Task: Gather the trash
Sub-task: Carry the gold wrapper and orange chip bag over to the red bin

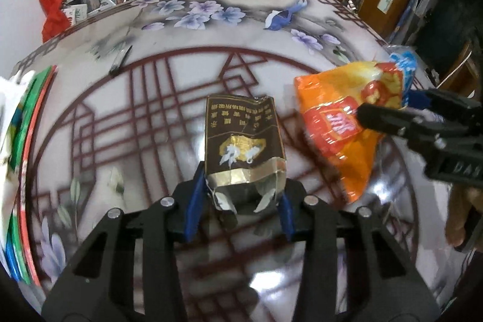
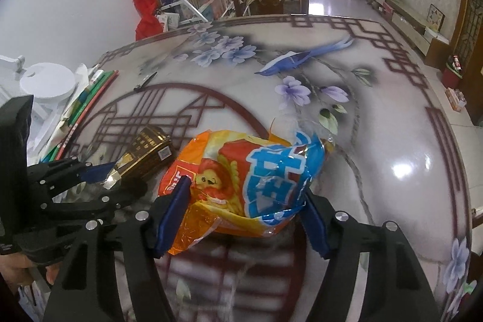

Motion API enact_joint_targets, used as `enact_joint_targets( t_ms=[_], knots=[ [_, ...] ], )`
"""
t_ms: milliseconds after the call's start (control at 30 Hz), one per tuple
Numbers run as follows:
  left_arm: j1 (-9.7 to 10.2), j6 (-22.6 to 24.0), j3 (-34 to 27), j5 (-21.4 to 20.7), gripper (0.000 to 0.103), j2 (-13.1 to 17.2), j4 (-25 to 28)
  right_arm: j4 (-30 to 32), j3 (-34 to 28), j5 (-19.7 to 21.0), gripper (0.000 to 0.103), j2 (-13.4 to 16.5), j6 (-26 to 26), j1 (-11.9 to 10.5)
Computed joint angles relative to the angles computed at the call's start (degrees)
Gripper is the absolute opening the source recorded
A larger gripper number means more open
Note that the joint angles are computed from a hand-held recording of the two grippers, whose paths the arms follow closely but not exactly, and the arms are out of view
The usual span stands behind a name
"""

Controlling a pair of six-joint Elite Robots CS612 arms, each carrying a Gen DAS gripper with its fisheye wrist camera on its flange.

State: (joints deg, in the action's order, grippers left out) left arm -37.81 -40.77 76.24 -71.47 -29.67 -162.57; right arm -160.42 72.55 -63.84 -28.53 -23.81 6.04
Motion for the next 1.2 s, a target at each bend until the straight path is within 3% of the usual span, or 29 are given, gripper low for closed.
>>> enact_joint_targets(
  t_ms=[167, 600, 733, 967, 1200],
  knots=[
    [-1.65, -2.4, 3.4, 1.8, 0.040, -2.0, -0.9, -3.5, 5.4, -0.5, 0.066, -3.0, -1.7, -0.8],
    [-7.32, -5.6, 11.9, 3.4, 0.040, -9.0, -3.3, -9.5, 20.9, 5.3, 0.066, -12.7, -3.7, -5.4],
    [-9.24, -6.2, 13.1, 3.2, 0.040, -10.1, -4.7, -11.1, 24.9, 6.8, 0.066, -15.4, -4.2, -6.8],
    [-13.08, -6.8, 13.4, 6.7, 0.040, -11.1, -4.0, -14.4, 31.2, 8.7, 0.066, -19.0, -4.2, -10.2],
    [-15.21, -5.3, 10.9, 6.4, 0.040, -9.9, -5.2, -18.1, 35.9, 8.0, 0.066, -21.1, -5.0, -14.6]
  ],
)
